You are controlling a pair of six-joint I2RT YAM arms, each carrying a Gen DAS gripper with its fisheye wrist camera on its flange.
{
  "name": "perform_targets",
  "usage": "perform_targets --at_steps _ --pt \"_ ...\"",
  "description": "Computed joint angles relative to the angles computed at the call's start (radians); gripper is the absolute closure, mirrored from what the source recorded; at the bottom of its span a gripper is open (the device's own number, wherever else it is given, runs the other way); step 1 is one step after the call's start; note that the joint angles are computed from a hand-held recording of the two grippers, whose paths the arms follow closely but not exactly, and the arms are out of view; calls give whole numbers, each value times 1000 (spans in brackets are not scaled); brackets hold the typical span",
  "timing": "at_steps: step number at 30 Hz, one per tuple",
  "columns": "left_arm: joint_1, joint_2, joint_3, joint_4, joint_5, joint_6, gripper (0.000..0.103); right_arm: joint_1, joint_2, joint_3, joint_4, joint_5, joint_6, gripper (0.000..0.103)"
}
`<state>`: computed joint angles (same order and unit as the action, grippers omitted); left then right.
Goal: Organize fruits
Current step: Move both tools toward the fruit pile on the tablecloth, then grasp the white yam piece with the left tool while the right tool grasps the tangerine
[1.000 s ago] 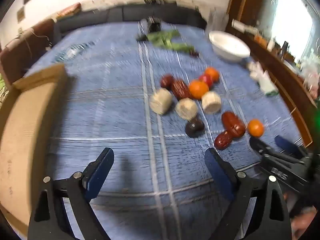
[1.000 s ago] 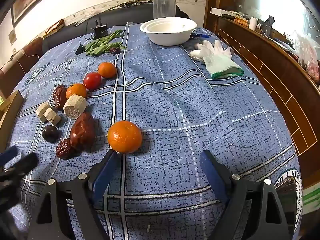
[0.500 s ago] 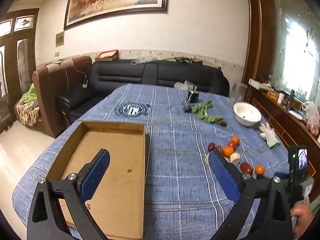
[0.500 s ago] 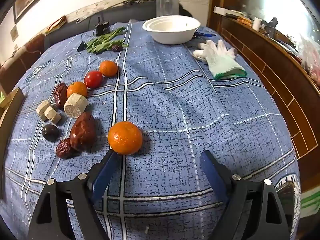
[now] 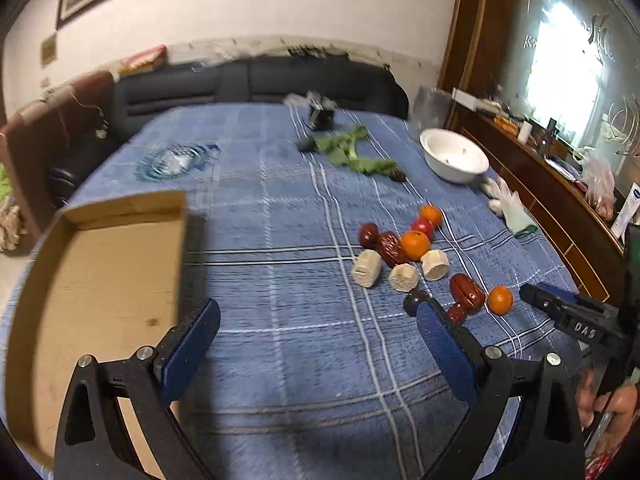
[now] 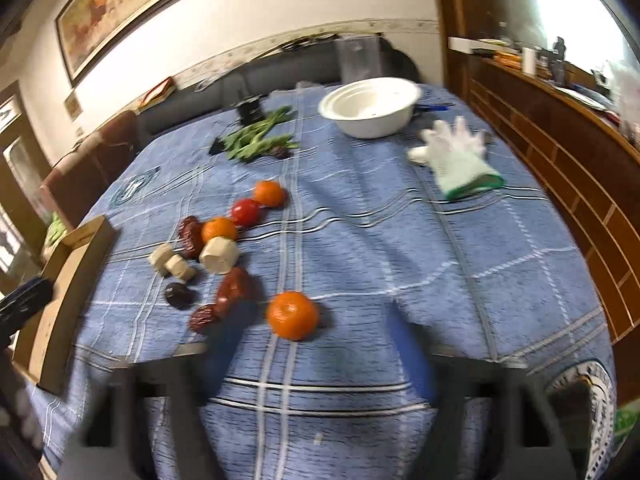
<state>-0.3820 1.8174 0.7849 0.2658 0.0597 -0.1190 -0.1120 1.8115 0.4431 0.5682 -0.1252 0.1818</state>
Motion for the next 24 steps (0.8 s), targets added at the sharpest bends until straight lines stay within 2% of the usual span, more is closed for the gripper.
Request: perform_targets --at_steps 2,5,8,10,12,15,17,20,21,22,23,24 --pt "-5 64 70 -32 8 -2 4 14 36 39 -31 -17 4 65" --pt "-19 138 144 -36 -4 10 5 40 67 41 0 13 -1 65" --pt "-29 219 232 -67 -2 25 6 37 82 43 21 -7 -18 65" --pt "-33 280 305 -104 8 37 14 29 98 60 8 -27 -29 65" --pt "-31 325 365 -145 33 46 27 27 117 75 1 -34 -37 65" --pt "-27 399 460 -207 73 48 41 29 142 94 -11 -38 -42 65" --pt "-34 431 499 -234 78 55 43 28 154 102 -14 -42 -43 65" --pt "-52 451 505 -214 42 74 43 30 166 107 -14 -38 -40 65" --pt "-56 453 505 -211 36 84 49 30 170 108 -12 -38 -39 67" --pt "-61 450 499 -205 23 93 59 27 172 108 -8 -45 -39 67" --pt "-59 443 493 -204 40 100 78 29 171 107 -6 -40 -38 68" --pt "-57 435 490 -217 51 93 78 35 168 104 -5 -29 -37 69"
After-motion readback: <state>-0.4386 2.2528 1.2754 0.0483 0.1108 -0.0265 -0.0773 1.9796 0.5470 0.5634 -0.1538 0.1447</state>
